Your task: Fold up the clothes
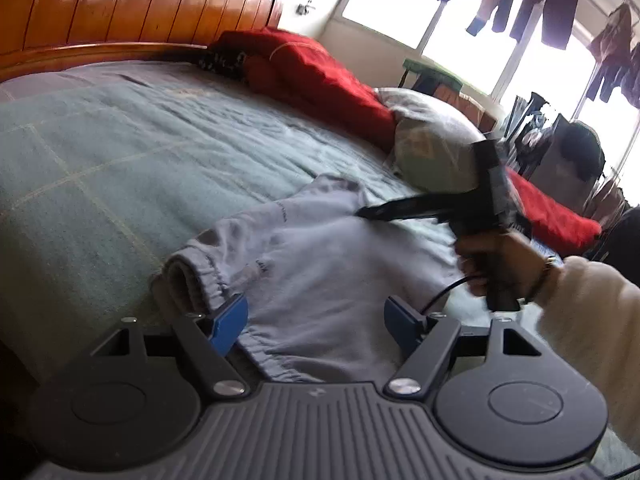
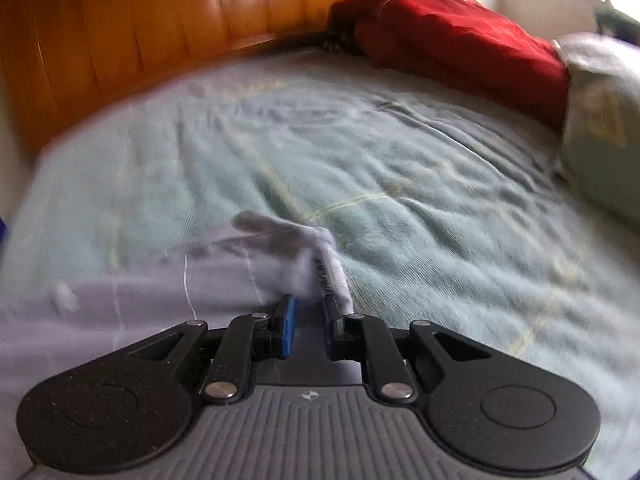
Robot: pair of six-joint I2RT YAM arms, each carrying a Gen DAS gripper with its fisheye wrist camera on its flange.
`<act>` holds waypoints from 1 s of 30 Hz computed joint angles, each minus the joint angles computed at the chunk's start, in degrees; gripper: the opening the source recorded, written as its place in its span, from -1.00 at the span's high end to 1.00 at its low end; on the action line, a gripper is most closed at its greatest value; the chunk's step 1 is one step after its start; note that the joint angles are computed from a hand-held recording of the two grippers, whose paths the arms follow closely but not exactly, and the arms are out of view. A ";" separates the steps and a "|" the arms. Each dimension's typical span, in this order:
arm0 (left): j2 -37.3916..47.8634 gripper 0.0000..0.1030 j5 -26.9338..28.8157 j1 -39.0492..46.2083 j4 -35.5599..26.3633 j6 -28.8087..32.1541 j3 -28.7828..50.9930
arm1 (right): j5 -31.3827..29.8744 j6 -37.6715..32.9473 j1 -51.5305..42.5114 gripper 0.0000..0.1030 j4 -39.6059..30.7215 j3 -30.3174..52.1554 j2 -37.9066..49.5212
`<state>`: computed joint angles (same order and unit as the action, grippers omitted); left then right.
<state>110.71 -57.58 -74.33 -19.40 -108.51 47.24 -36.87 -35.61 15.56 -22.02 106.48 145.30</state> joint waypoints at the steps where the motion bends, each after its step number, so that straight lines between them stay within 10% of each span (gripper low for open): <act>1: -1.29 -0.45 -0.04 0.10 1.27 1.87 -1.08 | -0.90 1.03 -0.91 0.65 -1.69 0.48 -0.45; 9: -13.82 -0.39 5.05 14.07 25.99 37.61 -10.36 | -13.80 -10.08 -7.45 0.39 -9.04 -12.34 -9.22; 12: -14.05 0.10 14.20 27.31 33.88 48.76 -10.52 | -15.56 -12.64 -8.36 0.37 -7.00 -17.53 -10.40; 18: -2.61 0.26 31.80 45.74 38.99 54.37 -2.33 | -22.82 -15.46 -10.33 0.24 -5.39 -21.42 -9.76; 30: 10.62 0.30 30.68 44.91 27.84 57.90 12.85 | -28.83 -29.04 -13.09 -0.03 -14.86 -19.84 -8.64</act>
<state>121.33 -26.90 -29.42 8.44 -50.61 60.08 -65.70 -64.65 2.47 -36.87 86.65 136.66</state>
